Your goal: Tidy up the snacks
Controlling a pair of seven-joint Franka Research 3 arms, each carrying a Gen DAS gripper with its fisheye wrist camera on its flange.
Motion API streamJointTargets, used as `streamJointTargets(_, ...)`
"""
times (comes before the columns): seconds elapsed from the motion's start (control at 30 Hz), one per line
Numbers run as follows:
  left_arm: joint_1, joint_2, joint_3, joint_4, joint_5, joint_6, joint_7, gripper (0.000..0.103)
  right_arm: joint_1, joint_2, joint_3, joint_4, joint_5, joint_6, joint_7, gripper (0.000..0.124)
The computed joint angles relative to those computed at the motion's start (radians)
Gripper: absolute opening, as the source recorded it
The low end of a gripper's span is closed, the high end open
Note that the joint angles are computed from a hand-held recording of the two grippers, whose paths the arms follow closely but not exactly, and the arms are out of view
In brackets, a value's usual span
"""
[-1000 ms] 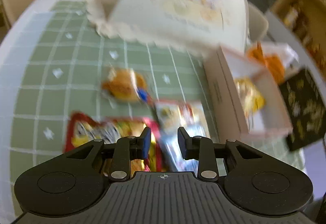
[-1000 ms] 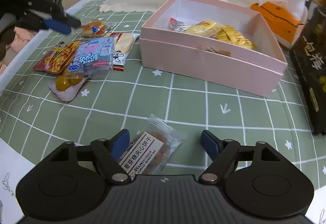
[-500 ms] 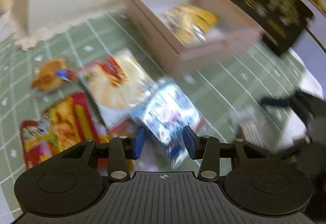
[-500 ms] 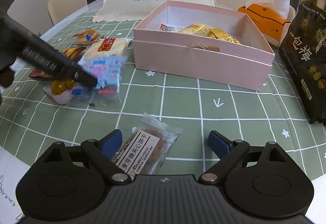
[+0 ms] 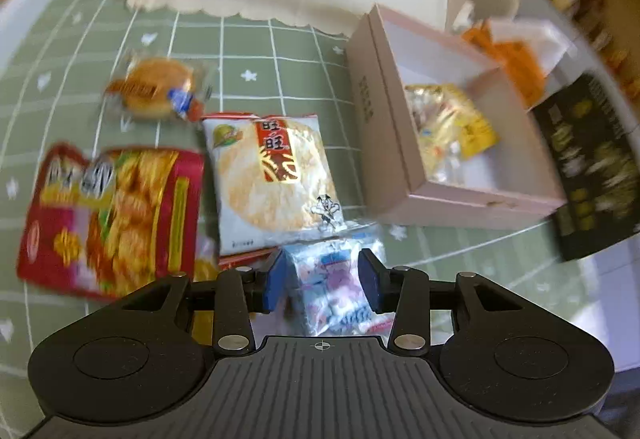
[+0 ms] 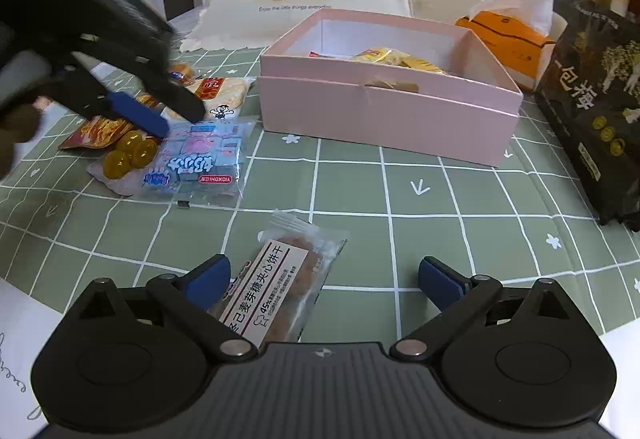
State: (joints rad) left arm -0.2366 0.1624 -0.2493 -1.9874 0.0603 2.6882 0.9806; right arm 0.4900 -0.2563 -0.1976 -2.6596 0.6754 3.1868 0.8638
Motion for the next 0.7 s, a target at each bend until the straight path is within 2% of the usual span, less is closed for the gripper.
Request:
streamJointTargets(0.07, -0.035, 0.037, 0.010, 0.051, 0.110, -0.053, -0.020, 0.063, -0.039, -0.012, 0.031, -0.007, -0.024, -0.021, 0.018, 0.101)
streamJointTargets(0.1, -0.050, 0.043, 0.010, 0.060, 0.162, -0.061, -0.006, 0.072, -0.036, -0.022, 0.023, -0.012, -0.027, -0.035, 0.006, 0.101)
streamJointTargets(0.13, -0.061, 0.046, 0.009, 0.065, 0.201, -0.072, 0.009, 0.076, -0.026, -0.030, 0.010, -0.016, -0.021, -0.041, -0.010, 0.101)
streamJointTargets(0.23, -0.092, 0.044, 0.010, 0.068, 0.302, -0.105, 0.036, 0.077, -0.055, -0.050, 0.022, -0.029, -0.027, -0.063, -0.023, 0.101)
streamJointTargets(0.4, -0.093, -0.001, -0.001, 0.022, 0.300, -0.120, 0.054, 0.077, -0.099, -0.067, 0.039, -0.044, -0.036, -0.074, -0.018, 0.100)
streamJointTargets(0.53, -0.076, -0.035, -0.010, -0.025, 0.223, -0.102, 0.075, 0.076, -0.047, -0.067, -0.013, -0.048, 0.004, -0.041, -0.057, 0.101)
streamJointTargets(0.7, -0.072, -0.031, -0.005, -0.029, 0.211, -0.088, 0.049, 0.074, 0.056, -0.061, -0.089, -0.059, 0.035, 0.032, -0.071, 0.103)
